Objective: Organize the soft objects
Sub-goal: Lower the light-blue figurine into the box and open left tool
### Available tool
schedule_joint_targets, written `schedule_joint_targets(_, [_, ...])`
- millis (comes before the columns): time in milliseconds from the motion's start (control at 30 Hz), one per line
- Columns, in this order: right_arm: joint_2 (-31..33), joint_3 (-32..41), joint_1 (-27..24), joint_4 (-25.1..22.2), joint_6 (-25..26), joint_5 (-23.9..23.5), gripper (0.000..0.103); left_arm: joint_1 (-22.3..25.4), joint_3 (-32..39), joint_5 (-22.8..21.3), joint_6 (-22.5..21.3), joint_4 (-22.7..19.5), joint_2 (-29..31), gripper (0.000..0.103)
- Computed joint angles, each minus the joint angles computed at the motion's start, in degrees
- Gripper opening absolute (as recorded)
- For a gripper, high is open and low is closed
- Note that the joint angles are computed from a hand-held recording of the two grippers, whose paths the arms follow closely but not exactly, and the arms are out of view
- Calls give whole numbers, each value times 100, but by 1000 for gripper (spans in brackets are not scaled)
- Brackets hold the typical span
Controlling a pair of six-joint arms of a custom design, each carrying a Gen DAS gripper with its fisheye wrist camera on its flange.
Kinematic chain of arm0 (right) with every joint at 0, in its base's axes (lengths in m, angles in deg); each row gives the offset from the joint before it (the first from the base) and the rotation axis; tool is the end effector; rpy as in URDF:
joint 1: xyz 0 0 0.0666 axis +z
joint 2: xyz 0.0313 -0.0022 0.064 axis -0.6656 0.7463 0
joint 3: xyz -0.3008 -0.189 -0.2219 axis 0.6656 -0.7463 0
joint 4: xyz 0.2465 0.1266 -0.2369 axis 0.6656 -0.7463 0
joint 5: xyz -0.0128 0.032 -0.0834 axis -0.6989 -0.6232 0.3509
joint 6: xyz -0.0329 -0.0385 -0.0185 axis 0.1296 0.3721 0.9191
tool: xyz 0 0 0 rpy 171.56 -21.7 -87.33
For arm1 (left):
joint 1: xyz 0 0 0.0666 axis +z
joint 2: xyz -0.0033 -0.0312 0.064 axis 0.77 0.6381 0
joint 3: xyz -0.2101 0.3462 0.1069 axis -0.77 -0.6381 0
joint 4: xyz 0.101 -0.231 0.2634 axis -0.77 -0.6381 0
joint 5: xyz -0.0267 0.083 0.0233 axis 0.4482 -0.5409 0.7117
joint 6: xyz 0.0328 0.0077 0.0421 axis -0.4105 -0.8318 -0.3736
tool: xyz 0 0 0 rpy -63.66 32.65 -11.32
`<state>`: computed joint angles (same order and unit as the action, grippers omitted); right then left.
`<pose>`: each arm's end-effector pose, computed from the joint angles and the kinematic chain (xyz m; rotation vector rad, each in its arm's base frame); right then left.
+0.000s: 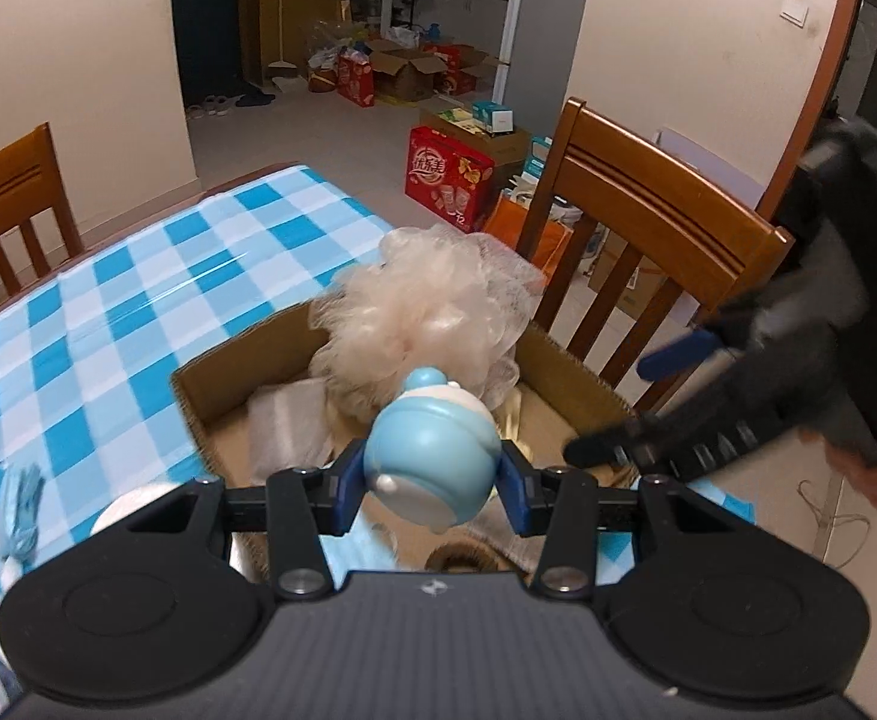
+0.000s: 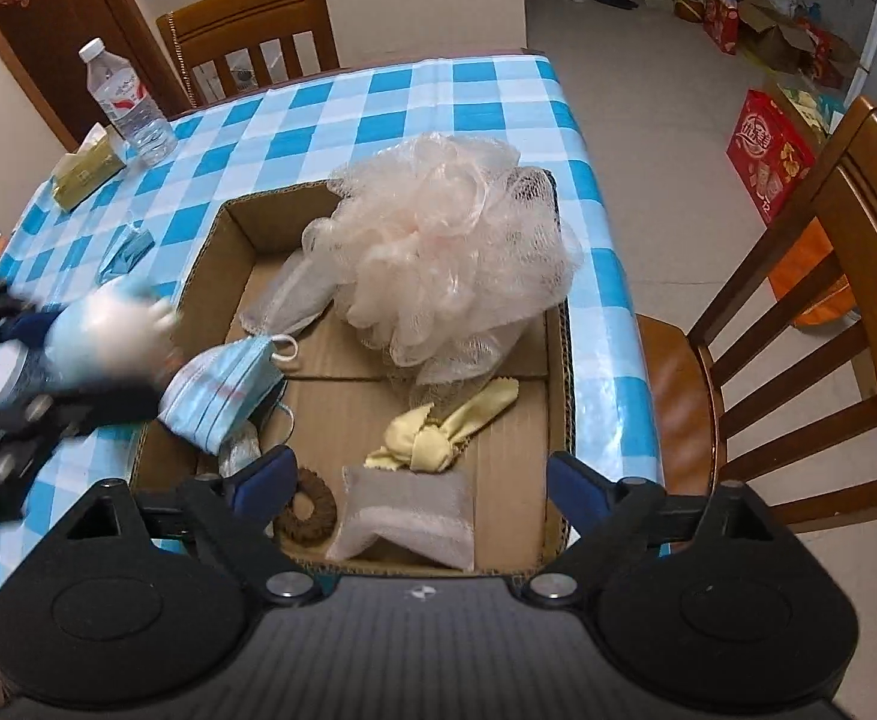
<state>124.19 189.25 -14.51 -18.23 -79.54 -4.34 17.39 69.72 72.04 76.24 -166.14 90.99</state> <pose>0.3679 0.1840 0.5902 0.1537 2.6770 0.1742 0.4343 -0.2926 0.6012 1.0039 2.2929 -0.4797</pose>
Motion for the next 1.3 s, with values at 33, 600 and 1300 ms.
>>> schedule_joint_targets(33, [-57,-54,25,32,9,26,94,-29,40,-19,25,12,45,46])
schedule_joint_targets(600, [-271,-276,384,192,289,479,99,-69,-671,-372,521,660,-207,96])
schedule_joint_targets(1300, [-54,-215,879,566,-494,618,101,441,-1830,-726,821,976,-1027,98])
